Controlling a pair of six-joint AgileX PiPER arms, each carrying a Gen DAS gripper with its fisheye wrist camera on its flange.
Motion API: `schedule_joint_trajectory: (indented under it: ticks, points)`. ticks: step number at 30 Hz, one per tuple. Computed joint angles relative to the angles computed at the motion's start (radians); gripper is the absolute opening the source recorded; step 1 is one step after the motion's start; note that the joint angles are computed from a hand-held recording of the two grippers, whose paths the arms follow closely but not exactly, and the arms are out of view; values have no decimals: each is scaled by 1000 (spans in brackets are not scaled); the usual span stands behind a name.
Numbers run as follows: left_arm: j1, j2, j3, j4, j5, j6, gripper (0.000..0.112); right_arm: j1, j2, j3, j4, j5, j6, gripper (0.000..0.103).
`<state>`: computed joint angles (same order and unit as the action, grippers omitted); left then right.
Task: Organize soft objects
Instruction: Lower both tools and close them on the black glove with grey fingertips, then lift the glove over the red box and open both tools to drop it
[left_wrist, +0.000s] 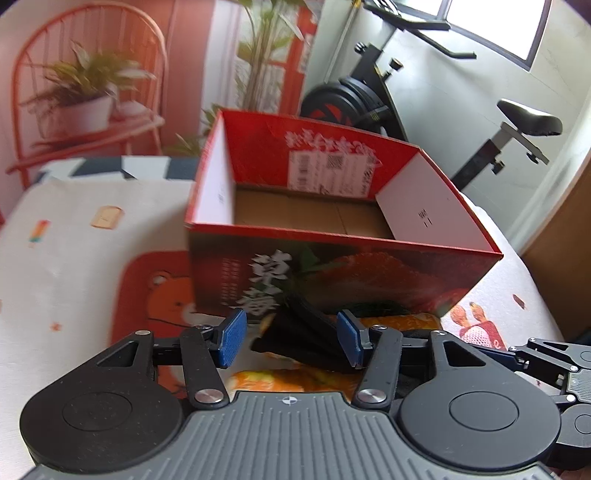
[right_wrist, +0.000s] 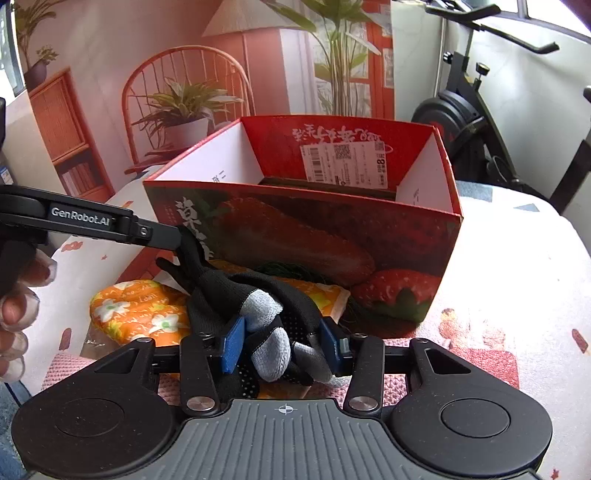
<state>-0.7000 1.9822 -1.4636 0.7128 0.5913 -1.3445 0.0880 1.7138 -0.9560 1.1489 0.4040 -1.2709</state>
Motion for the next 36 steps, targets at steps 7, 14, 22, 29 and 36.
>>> schedule_joint_trajectory:
  ticks: [7,14,22,29,36]
  points:
    - [72,88,-75,-220,-113,161,58,-25,35,-30,-19,35,25,42]
    - [62,91,-63,-187,-129,110,18,-52,47,-41,-7,79,41,35]
    - [12,10,-9,-6,-142,-22,15,-82,24,-45,22,103,38,16]
    - [-26,-26,-43,207,-112,-163,15,-121,-23,-88,122,117,-60,16]
    - [3,30,-196,264,-49,-177,15,-71,61,-328,34,69,-7,16]
